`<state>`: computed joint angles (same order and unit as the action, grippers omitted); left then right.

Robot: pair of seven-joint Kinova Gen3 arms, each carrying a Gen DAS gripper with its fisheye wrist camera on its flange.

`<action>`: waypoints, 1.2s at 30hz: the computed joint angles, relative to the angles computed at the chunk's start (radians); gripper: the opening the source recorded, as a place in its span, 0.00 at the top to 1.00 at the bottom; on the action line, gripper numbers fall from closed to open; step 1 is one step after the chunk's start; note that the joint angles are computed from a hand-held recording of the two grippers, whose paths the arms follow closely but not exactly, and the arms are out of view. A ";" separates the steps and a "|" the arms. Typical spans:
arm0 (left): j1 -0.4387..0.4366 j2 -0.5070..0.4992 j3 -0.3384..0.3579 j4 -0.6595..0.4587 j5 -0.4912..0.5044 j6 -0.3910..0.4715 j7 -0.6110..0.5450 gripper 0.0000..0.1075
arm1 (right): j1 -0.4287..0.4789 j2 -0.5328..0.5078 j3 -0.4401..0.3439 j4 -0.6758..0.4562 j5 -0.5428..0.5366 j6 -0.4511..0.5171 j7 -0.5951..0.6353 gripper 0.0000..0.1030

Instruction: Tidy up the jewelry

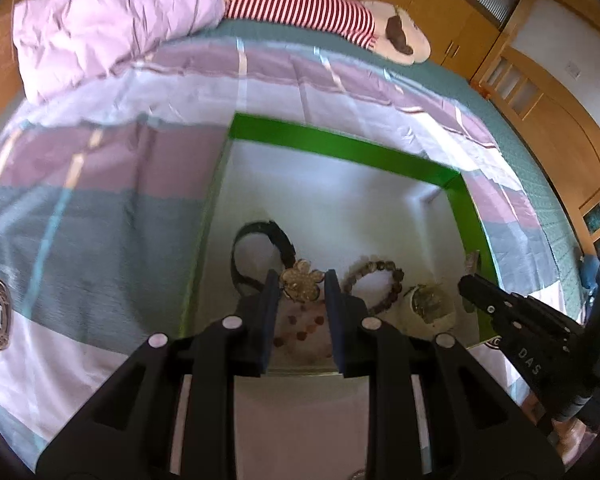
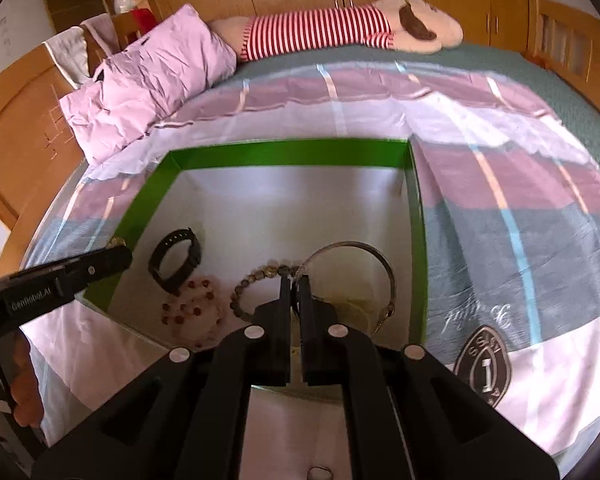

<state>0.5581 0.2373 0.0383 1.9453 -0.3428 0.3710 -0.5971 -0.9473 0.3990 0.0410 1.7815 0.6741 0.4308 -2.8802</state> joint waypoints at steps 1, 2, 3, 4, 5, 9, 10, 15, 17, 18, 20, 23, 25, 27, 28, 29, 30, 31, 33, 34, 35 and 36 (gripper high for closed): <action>-0.011 0.006 0.010 -0.001 0.017 -0.001 -0.017 0.78 | 0.010 0.009 -0.010 -0.008 -0.014 0.006 0.011 0.97; -0.006 0.012 0.007 -0.002 0.019 -0.004 -0.017 0.78 | 0.015 0.015 -0.016 -0.013 -0.024 0.011 0.020 0.97; -0.014 0.018 0.017 -0.003 0.025 -0.006 -0.025 0.78 | 0.028 0.023 -0.031 -0.024 -0.045 0.022 0.041 0.96; -0.016 0.023 0.022 -0.006 0.035 -0.006 -0.036 0.78 | 0.035 0.027 -0.039 -0.031 -0.061 0.029 0.057 0.96; -0.014 0.030 0.026 -0.011 0.041 -0.001 -0.046 0.78 | 0.045 0.034 -0.050 -0.042 -0.089 0.042 0.089 0.94; 0.048 0.030 -0.010 -0.023 -0.003 0.027 -0.016 0.71 | 0.023 0.009 -0.033 -0.024 -0.112 0.043 0.071 0.54; 0.059 0.024 -0.015 -0.025 -0.016 0.035 -0.005 0.71 | 0.008 -0.012 -0.018 -0.003 -0.104 0.019 0.049 0.54; 0.145 -0.047 -0.012 -0.022 -0.146 0.136 0.149 0.62 | 0.024 -0.111 -0.087 0.044 -0.084 0.047 0.049 0.54; 0.182 -0.070 0.011 -0.007 -0.209 0.182 0.228 0.57 | 0.007 -0.133 -0.101 0.037 -0.127 0.129 0.101 0.54; 0.204 -0.072 0.032 0.000 -0.224 0.223 0.250 0.56 | 0.020 -0.135 -0.126 0.028 -0.151 0.169 0.129 0.54; 0.227 -0.052 0.070 0.003 -0.210 0.291 0.253 0.56 | 0.076 -0.137 -0.194 0.034 -0.206 0.212 0.177 0.54; 0.179 -0.028 0.163 0.041 -0.105 0.280 0.212 0.56 | 0.118 -0.115 -0.229 0.045 -0.294 0.247 0.249 0.54; 0.137 -0.006 0.205 0.059 -0.024 0.248 0.156 0.57 | 0.130 -0.082 -0.235 0.036 -0.338 0.277 0.284 0.54; 0.160 0.020 0.187 0.056 0.017 0.235 0.124 0.57 | 0.140 -0.060 -0.236 0.032 -0.372 0.281 0.315 0.54; 0.175 0.027 0.180 0.049 0.015 0.240 0.120 0.57 | 0.142 -0.051 -0.235 0.030 -0.389 0.281 0.327 0.54; 0.189 0.035 0.172 0.042 0.006 0.243 0.119 0.57 | 0.144 -0.044 -0.233 0.027 -0.402 0.281 0.338 0.54; 0.201 0.042 0.167 0.037 0.001 0.245 0.117 0.57 | 0.145 -0.036 -0.231 0.021 -0.413 0.282 0.349 0.54; 0.210 0.047 0.164 0.033 0.002 0.247 0.115 0.57 | 0.142 -0.028 -0.229 0.017 -0.419 0.285 0.357 0.54; 0.229 0.064 0.151 0.026 -0.006 0.256 0.120 0.57 | 0.133 -0.014 -0.221 0.005 -0.425 0.294 0.369 0.54; 0.235 0.073 0.145 0.025 -0.009 0.257 0.122 0.59 | 0.129 -0.003 -0.220 -0.006 -0.428 0.302 0.377 0.54; 0.240 0.079 0.140 0.027 -0.016 0.253 0.128 0.61 | 0.127 0.005 -0.218 -0.016 -0.433 0.306 0.385 0.54; 0.264 0.084 0.123 0.023 -0.039 0.265 0.146 0.69 | 0.125 0.012 -0.217 -0.019 -0.438 0.302 0.390 0.54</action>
